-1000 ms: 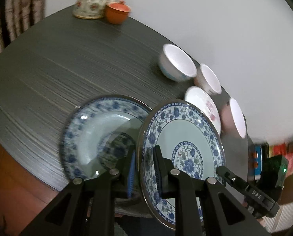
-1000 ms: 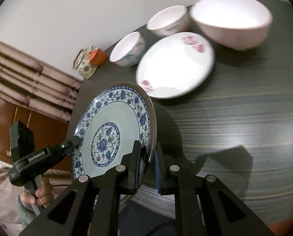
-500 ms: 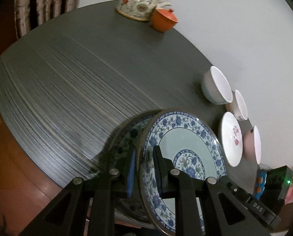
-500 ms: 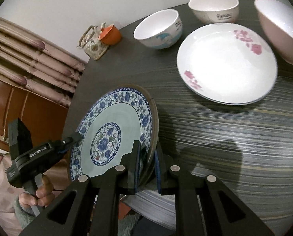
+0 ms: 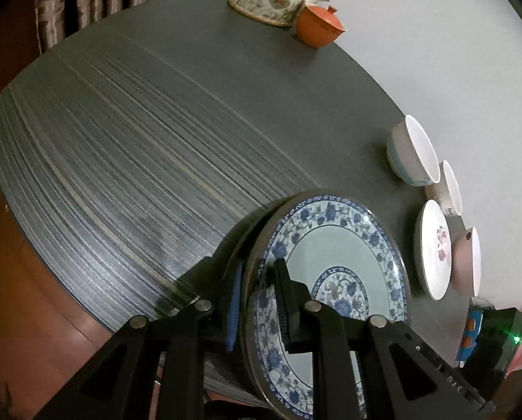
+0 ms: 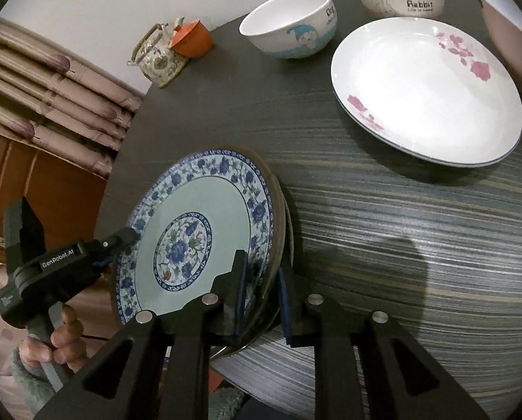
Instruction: Organize plates and bowls
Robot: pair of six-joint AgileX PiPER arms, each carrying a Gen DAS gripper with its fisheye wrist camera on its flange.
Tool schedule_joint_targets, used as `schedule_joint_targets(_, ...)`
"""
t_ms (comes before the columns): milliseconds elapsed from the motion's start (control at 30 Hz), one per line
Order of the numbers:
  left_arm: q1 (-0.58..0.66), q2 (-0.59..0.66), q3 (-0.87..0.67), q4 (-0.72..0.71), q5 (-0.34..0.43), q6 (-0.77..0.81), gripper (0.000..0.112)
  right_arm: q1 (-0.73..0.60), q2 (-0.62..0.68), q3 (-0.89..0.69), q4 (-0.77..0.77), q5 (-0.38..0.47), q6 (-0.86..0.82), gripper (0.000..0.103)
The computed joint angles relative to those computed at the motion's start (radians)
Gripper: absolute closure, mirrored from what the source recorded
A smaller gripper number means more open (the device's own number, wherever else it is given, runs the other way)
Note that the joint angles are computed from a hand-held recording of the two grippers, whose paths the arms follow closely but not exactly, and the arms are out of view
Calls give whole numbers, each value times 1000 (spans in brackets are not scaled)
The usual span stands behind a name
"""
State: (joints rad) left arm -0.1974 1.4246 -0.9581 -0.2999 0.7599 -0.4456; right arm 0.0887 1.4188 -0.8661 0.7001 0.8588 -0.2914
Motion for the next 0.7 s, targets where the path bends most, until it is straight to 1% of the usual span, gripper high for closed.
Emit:
schedule_joint_targets(133,-8,1,2,13,-2,-13,94,43,-3,-4,-41,-27,36,84)
schedule_joint_targets(200,-10,1,0,23,1,-20,94,58,-3,-5,-52,-38,47,82)
schedule_joint_targets(300,-33,9,-13,70,7,-62,92,85,-10,-6,-82,-55,81,77)
schedule_joint_targets(367,-53,16,-22,107,11,-97,91,104,-15,-10,-103,-62,104,72)
schedule_joint_targets(500,-76,22,-30,164,20,-145,90,173,-15,-37,-206,-70,197,66)
schedule_joint_targets(633,-121,42,-49,252,39,-220,90,240,-10,-56,-298,-81,277,56)
schedule_joint_targets(700,-144,59,-62,288,54,-248,89,268,-5,-67,-346,-84,321,55)
